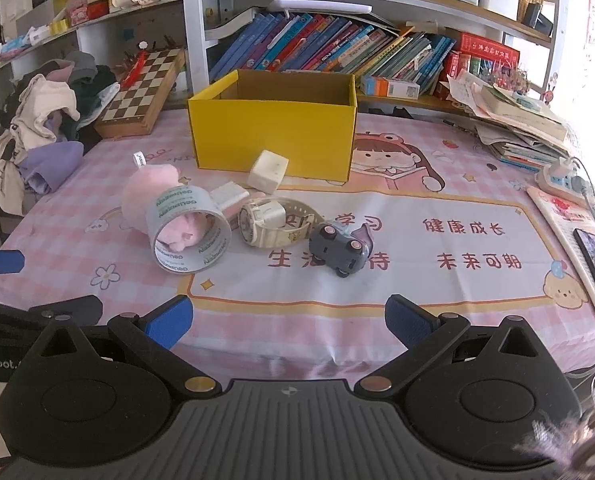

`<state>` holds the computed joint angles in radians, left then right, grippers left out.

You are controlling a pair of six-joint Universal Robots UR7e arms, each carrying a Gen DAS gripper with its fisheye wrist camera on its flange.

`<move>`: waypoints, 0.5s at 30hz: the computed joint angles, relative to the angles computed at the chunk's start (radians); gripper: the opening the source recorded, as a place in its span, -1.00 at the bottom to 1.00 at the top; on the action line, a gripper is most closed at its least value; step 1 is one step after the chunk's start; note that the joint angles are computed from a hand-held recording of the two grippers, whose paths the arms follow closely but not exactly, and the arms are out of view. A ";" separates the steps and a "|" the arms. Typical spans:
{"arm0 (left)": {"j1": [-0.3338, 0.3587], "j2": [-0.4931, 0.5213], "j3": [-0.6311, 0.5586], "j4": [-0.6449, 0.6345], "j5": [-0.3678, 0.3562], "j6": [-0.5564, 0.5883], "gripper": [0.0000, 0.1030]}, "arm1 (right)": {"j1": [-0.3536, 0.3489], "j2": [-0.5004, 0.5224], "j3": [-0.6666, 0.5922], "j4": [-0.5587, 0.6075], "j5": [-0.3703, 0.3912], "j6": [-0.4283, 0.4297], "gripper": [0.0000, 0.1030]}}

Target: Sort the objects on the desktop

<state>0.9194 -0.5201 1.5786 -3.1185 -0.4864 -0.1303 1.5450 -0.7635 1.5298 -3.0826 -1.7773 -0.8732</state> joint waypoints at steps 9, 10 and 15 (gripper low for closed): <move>0.000 -0.006 0.012 -0.022 0.005 0.001 1.00 | 0.006 0.004 -0.007 0.018 -0.003 -0.001 1.00; 0.000 -0.006 0.012 -0.022 0.007 -0.002 1.00 | 0.007 0.005 -0.008 0.018 -0.005 -0.005 1.00; 0.003 -0.003 0.003 -0.005 0.010 -0.016 1.00 | 0.008 0.010 -0.014 0.015 -0.018 -0.013 1.00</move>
